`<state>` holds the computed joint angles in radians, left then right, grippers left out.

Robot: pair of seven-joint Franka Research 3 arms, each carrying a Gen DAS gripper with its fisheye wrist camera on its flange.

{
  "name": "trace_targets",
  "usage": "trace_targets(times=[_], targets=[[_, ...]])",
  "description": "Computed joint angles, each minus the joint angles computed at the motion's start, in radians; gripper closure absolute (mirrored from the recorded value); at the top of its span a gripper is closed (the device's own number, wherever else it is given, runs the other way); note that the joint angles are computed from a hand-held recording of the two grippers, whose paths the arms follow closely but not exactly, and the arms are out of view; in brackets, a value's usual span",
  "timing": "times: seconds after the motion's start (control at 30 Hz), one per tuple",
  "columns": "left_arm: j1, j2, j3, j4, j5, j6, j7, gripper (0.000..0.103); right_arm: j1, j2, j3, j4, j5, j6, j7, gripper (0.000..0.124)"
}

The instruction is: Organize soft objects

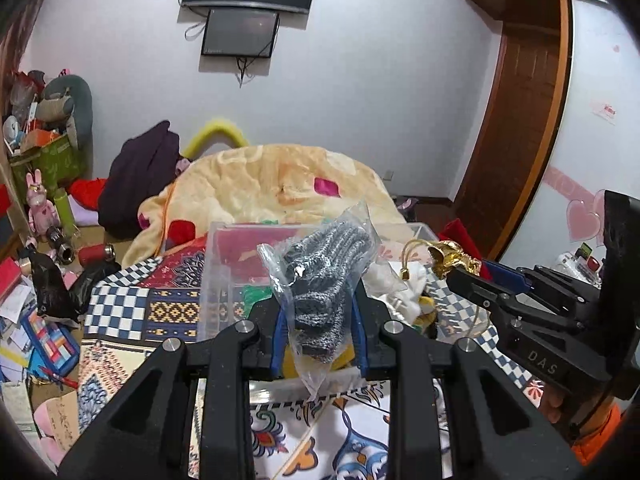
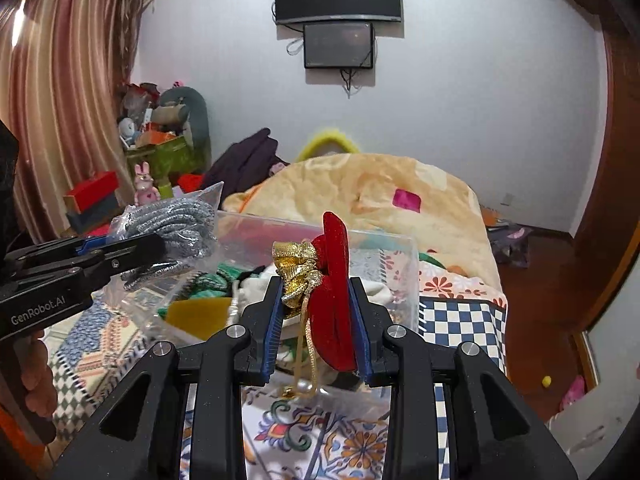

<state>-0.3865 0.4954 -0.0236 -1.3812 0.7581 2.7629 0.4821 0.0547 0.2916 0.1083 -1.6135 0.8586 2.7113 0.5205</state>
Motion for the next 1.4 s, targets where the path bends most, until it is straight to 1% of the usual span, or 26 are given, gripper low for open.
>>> trace_targets(times=[0.17, 0.23, 0.33, 0.4, 0.47, 0.53, 0.67, 0.8, 0.9, 1.0, 1.1, 1.23, 1.3, 1.37, 1.4], targets=[[0.020, 0.072, -0.035, 0.077, -0.082, -0.055, 0.093, 0.076, 0.018, 0.043, -0.022, 0.032, -0.094, -0.013, 0.092, 0.095], [0.018, 0.094, -0.036, 0.100, -0.109, -0.081, 0.118, 0.076, 0.021, 0.057, -0.026, 0.039, -0.132, -0.025, 0.128, 0.095], [0.011, 0.104, -0.025, 0.104, -0.130, -0.084, 0.110, 0.075, 0.021, 0.066, -0.029, 0.042, -0.176, -0.043, 0.167, 0.093], [0.007, 0.100, -0.019, 0.098, -0.133, -0.082, 0.103, 0.072, 0.012, 0.053, -0.020, 0.027, -0.166, -0.033, 0.171, 0.088], [0.002, 0.097, -0.017, 0.099, -0.135, -0.098, 0.107, 0.064, 0.005, 0.048, -0.019, 0.025, -0.168, -0.042, 0.173, 0.080], [-0.007, 0.090, -0.010, 0.097, -0.125, -0.118, 0.106, 0.059, 0.007, 0.048, -0.021, 0.025, -0.180, -0.033, 0.177, 0.077], [-0.018, 0.054, 0.004, 0.060, -0.085, -0.104, 0.068, 0.051, -0.008, 0.020, -0.008, 0.003, -0.148, -0.019, 0.136, 0.072], [-0.030, -0.021, 0.017, -0.015, -0.013, -0.063, -0.002, 0.050, -0.018, -0.024, -0.001, -0.023, -0.087, -0.003, 0.072, 0.071], [-0.036, -0.068, 0.023, -0.051, 0.057, -0.047, -0.060, 0.048, -0.019, -0.062, 0.000, -0.046, -0.032, 0.016, 0.014, 0.067], [-0.044, -0.126, 0.025, -0.093, 0.153, -0.034, -0.138, 0.046, -0.016, -0.092, -0.004, -0.058, 0.030, 0.024, -0.039, 0.065], [-0.053, -0.192, 0.023, -0.139, 0.278, -0.023, -0.238, 0.046, -0.016, -0.136, -0.010, -0.081, 0.126, 0.023, -0.115, 0.064], [-0.055, -0.262, 0.001, -0.179, 0.433, -0.029, -0.353, 0.046, -0.001, -0.204, -0.030, -0.116, 0.275, 0.019, -0.233, 0.064], [-0.049, -0.293, -0.019, -0.198, 0.488, -0.035, -0.396, 0.046, 0.012, -0.235, -0.046, -0.133, 0.347, 0.012, -0.288, 0.062], [-0.039, -0.319, -0.039, -0.212, 0.542, -0.038, -0.438, 0.046, 0.025, -0.271, -0.063, -0.156, 0.432, 0.007, -0.355, 0.055], [-0.033, -0.330, -0.051, -0.218, 0.564, -0.041, -0.453, 0.045, 0.032, -0.290, -0.073, -0.167, 0.473, 0.004, -0.386, 0.055]])
